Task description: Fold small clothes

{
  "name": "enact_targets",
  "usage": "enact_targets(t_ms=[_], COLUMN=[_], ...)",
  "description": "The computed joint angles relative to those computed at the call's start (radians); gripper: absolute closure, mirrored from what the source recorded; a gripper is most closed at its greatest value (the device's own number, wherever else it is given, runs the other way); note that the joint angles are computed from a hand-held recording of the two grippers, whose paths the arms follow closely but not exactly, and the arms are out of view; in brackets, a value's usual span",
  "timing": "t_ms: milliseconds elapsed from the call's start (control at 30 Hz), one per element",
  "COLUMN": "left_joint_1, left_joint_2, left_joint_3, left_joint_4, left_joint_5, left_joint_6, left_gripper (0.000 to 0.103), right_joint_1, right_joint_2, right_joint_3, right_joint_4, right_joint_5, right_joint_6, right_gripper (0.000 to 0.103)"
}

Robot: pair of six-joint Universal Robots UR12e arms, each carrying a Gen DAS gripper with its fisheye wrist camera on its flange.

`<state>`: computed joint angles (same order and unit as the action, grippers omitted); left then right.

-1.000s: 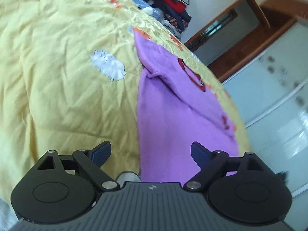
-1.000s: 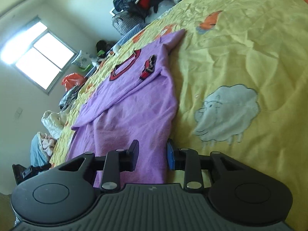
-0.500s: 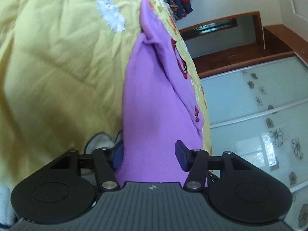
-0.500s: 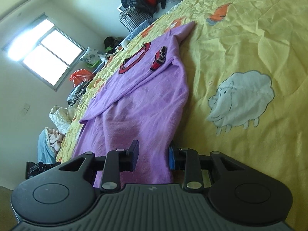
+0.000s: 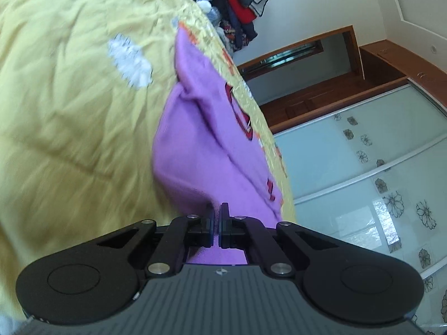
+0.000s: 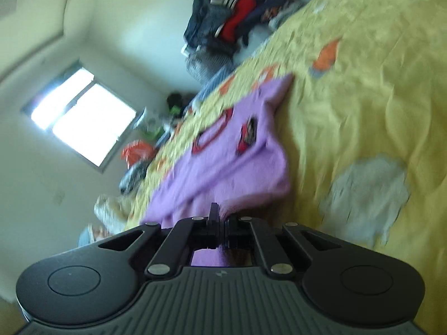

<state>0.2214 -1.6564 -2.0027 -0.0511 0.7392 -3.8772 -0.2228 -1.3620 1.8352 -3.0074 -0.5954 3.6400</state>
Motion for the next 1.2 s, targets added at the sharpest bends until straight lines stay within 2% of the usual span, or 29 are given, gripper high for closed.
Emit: enact_targets(t_ms=[67, 133, 200, 267, 333, 367, 400, 433, 467, 500, 533, 567, 600, 633, 667, 700, 767, 800, 833, 900, 933, 967, 1033, 1067, 1100, 1133, 1167, 1200], left_joint_1=[0.004, 0.001, 0.012, 0.016, 0.021, 0.027, 0.03, 0.027, 0.024, 0.027, 0.031, 0.035, 0.037, 0.038, 0.04, 0.042, 0.04, 0.041, 0.043, 0.036, 0.032, 0.028, 0.018, 0.015, 0.014, 0.015, 0.014, 0.016], left_joint_2=[-0.011, -0.012, -0.016, -0.023, -0.031, -0.036, -0.036, -0.023, -0.008, 0.003, 0.014, 0.025, 0.036, 0.049, 0.058, 0.062, 0.065, 0.056, 0.044, 0.032, 0.026, 0.019, -0.002, -0.013, -0.021, -0.024, -0.013, -0.006], left_joint_3=[0.009, 0.023, 0.027, 0.035, 0.039, 0.041, 0.041, 0.034, 0.027, 0.019, 0.006, -0.014, -0.034, -0.05, -0.064, -0.076, -0.091, -0.094, -0.093, -0.103, -0.103, -0.104, -0.107, -0.107, -0.102, -0.094, -0.091, -0.087], left_joint_4=[0.043, 0.045, 0.075, 0.067, 0.036, 0.003, -0.032, -0.065, -0.108, -0.141, -0.153, -0.136, -0.114, -0.104, -0.092, -0.076, -0.037, -0.018, -0.008, 0.061, 0.074, 0.1, 0.213, 0.253, 0.252, 0.218, 0.167, 0.12], left_joint_5=[-0.008, 0.008, 0.009, 0.03, 0.032, 0.008, -0.009, 0.016, 0.028, 0.013, 0.0, -0.015, -0.024, -0.026, -0.042, -0.062, -0.073, -0.106, -0.146, -0.152, -0.164, -0.158, -0.113, -0.094, -0.095, -0.101, -0.088, -0.088], left_joint_6=[-0.027, -0.019, -0.022, -0.021, 0.004, 0.016, 0.033, 0.064, 0.103, 0.13, 0.134, 0.13, 0.136, 0.141, 0.138, 0.135, 0.116, 0.103, 0.091, 0.019, 0.02, 0.013, -0.106, -0.167, -0.203, -0.2, -0.177, -0.144], left_gripper=[0.102, 0.103, 0.103, 0.103, 0.103, 0.103, 0.103, 0.103, 0.103, 0.094, 0.083, 0.056, 0.038, 0.033, 0.023, 0.013, 0.007, 0.002, 0.002, 0.0, 0.0, 0.001, 0.003, 0.01, 0.021, 0.028, 0.042, 0.066], right_joint_1=[-0.006, -0.01, -0.011, -0.01, -0.007, -0.004, -0.008, -0.01, -0.009, -0.008, -0.014, -0.02, -0.021, -0.021, -0.022, -0.028, -0.034, -0.029, -0.025, -0.021, -0.018, -0.012, 0.008, 0.023, 0.034, 0.04, 0.037, 0.028], right_joint_2=[0.009, 0.019, 0.025, 0.033, 0.04, 0.043, 0.052, 0.054, 0.04, 0.024, 0.014, 0.005, -0.013, -0.033, -0.05, -0.059, -0.081, -0.093, -0.102, -0.112, -0.119, -0.126, -0.139, -0.144, -0.146, -0.144, -0.136, -0.124], right_joint_3=[-0.012, -0.026, -0.04, -0.051, -0.063, -0.071, -0.078, -0.077, -0.072, -0.061, -0.047, -0.03, -0.012, 0.005, 0.02, 0.032, 0.049, 0.051, 0.05, 0.038, 0.034, 0.032, 0.043, 0.046, 0.045, 0.04, 0.037, 0.036], right_joint_4=[-0.049, -0.081, -0.097, -0.103, -0.052, 0.008, 0.05, 0.086, 0.144, 0.178, 0.182, 0.177, 0.175, 0.185, 0.198, 0.205, 0.245, 0.278, 0.319, 0.414, 0.45, 0.465, 0.419, 0.403, 0.405, 0.414, 0.413, 0.402], right_joint_5=[-0.009, -0.002, -0.018, -0.054, -0.08, -0.078, -0.036, -0.016, -0.035, -0.055, -0.039, -0.018, -0.032, -0.061, -0.077, -0.066, -0.048, -0.068, -0.075, -0.05, -0.055, -0.076, -0.147, -0.184, -0.202, -0.203, -0.178, -0.132], right_joint_6=[0.043, 0.069, 0.077, 0.08, 0.039, -0.008, -0.02, -0.031, -0.072, -0.095, -0.112, -0.136, -0.163, -0.187, -0.203, -0.211, -0.237, -0.266, -0.316, -0.393, -0.412, -0.44, -0.46, -0.495, -0.54, -0.563, -0.544, -0.496], right_gripper=[0.1, 0.1, 0.1, 0.1, 0.1, 0.098, 0.097, 0.095, 0.084, 0.077, 0.066, 0.06, 0.056, 0.043, 0.034, 0.032, 0.029, 0.028, 0.025, 0.021, 0.02, 0.02, 0.02, 0.019, 0.019, 0.019, 0.019, 0.02])
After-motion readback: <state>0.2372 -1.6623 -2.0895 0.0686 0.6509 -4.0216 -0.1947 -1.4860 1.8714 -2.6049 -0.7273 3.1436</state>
